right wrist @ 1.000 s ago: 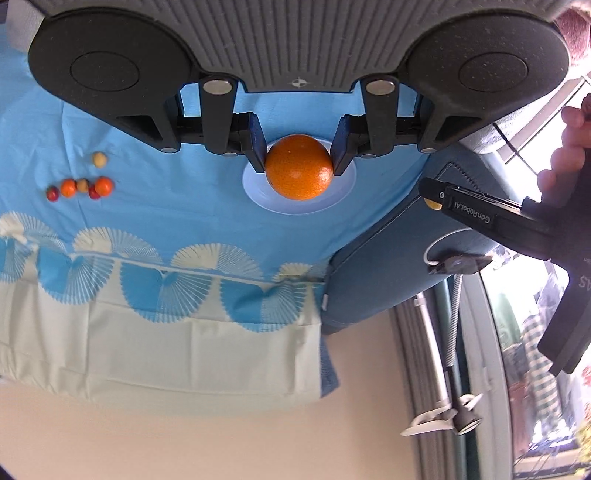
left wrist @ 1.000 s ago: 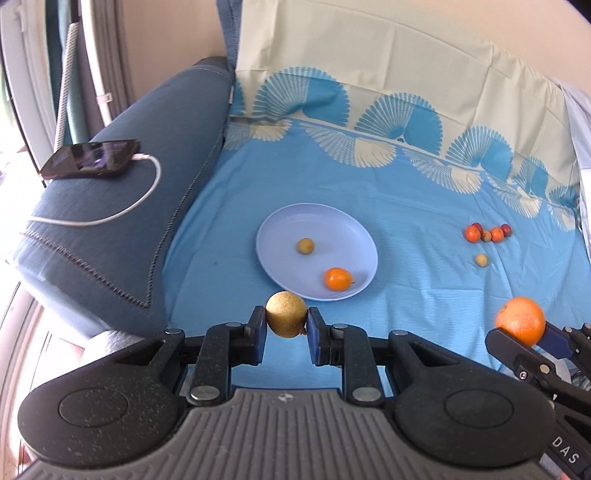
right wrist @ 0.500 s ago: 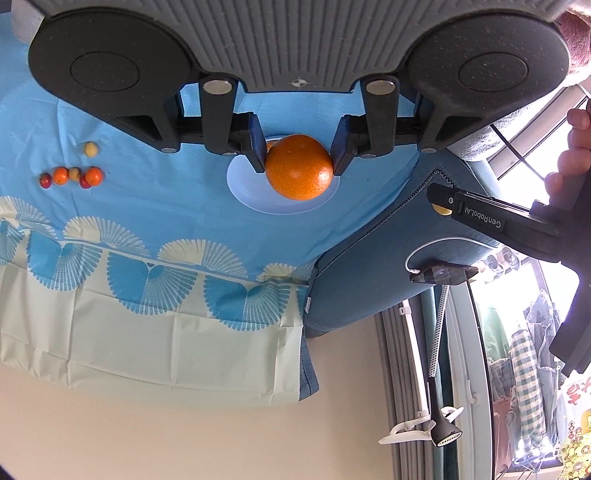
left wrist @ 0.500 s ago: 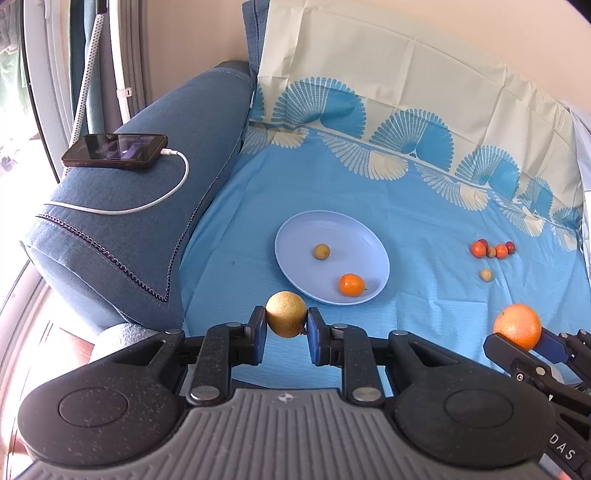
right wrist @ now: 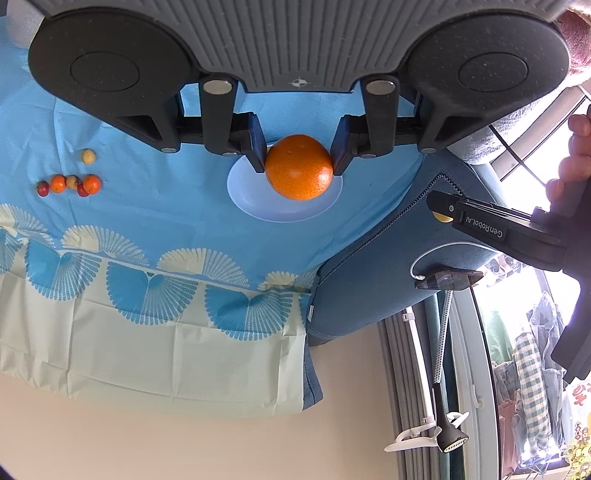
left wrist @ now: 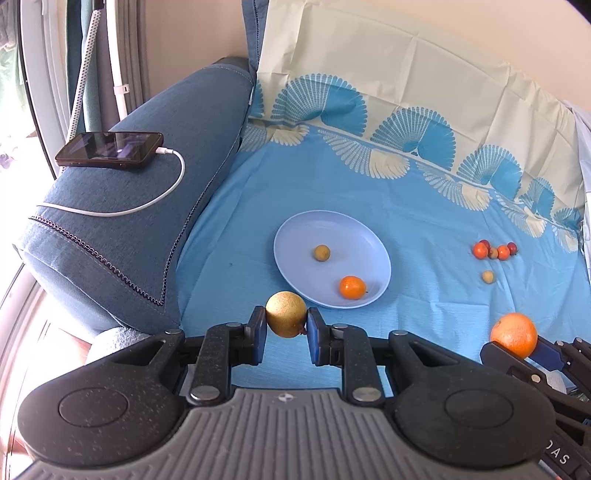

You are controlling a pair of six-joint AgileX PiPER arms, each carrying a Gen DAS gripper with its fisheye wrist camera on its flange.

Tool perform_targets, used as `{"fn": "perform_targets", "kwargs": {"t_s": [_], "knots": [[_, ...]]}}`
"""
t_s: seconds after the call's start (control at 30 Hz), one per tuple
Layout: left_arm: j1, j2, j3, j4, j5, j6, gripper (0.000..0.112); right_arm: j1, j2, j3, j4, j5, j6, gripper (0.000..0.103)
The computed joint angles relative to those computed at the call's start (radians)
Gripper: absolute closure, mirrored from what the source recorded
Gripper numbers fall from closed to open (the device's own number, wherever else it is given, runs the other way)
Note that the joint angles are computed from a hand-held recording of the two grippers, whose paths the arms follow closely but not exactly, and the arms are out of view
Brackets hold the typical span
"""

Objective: Organize fruits
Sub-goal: 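Carry the tan fruit in the left tool while the right tool carries an orange over the plate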

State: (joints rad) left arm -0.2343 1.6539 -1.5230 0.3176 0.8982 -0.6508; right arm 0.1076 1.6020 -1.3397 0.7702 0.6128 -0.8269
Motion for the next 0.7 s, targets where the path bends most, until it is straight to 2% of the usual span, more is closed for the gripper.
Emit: {"fn": "perform_targets", "kwargs": {"t_s": [0.4,0.7], "knots": [[0.015,0.081,-0.099,-0.009,0.019,0.005,0.087,0.012,0.071,-0.079,-0.05,-0.001,0.077,0.064],[0.049,0.215,-0.268,-0.033,0.053,0.051,0.087,0.03,0.174,-0.194,-0.091,0.012,0.133,0.064]]}}
